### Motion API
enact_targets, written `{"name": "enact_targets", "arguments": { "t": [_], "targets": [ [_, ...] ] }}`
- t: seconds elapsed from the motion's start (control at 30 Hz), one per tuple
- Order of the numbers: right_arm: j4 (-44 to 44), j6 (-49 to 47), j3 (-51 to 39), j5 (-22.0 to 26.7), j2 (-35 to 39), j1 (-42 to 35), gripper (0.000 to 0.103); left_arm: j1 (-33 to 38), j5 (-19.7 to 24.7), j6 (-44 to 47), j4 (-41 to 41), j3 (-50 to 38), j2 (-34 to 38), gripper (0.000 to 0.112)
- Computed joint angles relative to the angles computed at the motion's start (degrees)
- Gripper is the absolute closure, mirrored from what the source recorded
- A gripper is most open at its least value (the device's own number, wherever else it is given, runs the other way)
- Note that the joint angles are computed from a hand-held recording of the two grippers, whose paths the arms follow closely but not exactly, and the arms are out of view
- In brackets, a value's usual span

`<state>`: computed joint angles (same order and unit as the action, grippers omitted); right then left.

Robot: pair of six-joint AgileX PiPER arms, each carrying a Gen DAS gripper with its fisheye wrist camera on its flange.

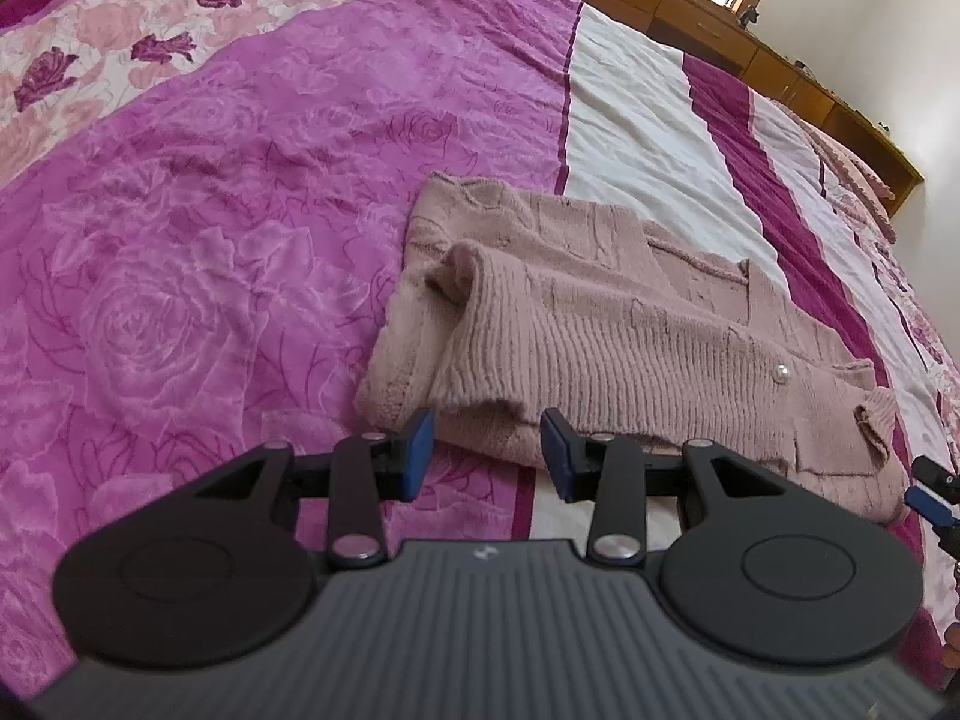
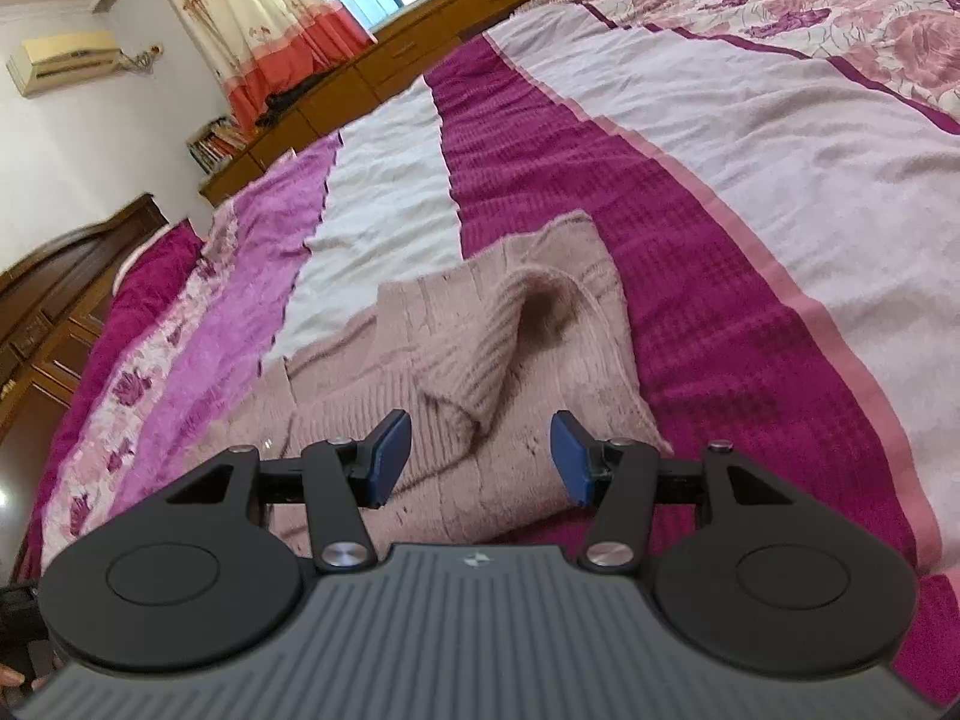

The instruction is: Fold small clothes

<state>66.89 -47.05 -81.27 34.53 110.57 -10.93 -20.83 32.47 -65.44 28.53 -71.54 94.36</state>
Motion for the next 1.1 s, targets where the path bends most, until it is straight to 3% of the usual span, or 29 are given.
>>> {"name": "enact_targets", "arguments": {
  "t": [0.47, 0.8, 0.97, 1.1],
  "targets": [
    [-8.9, 5.1, -4.7, -3.3, 1.5, 4.4, 0.043, -0.6, -1.3, -2.1, 1.1, -0.3, 0.8, 0.071],
    [-18.7, 16.0, -15.1, -1.3, 8.4, 6.5, 0.043, -2.0, 2.8, -4.8, 6.9, -3.6, 2.8, 0.071],
    [-19.9, 17.1, -16.9, -1.2, 10.1, 6.9, 0.043, -4.2, 6.1, -8.9, 13.4, -4.0, 2.2, 0.071],
    [-21.2, 17.9, -17.6, -1.5, 10.7, 7.3, 0.043, -3.5, 7.6, -6.6, 12.5, -6.5, 4.3, 0.071]
  ]
}}
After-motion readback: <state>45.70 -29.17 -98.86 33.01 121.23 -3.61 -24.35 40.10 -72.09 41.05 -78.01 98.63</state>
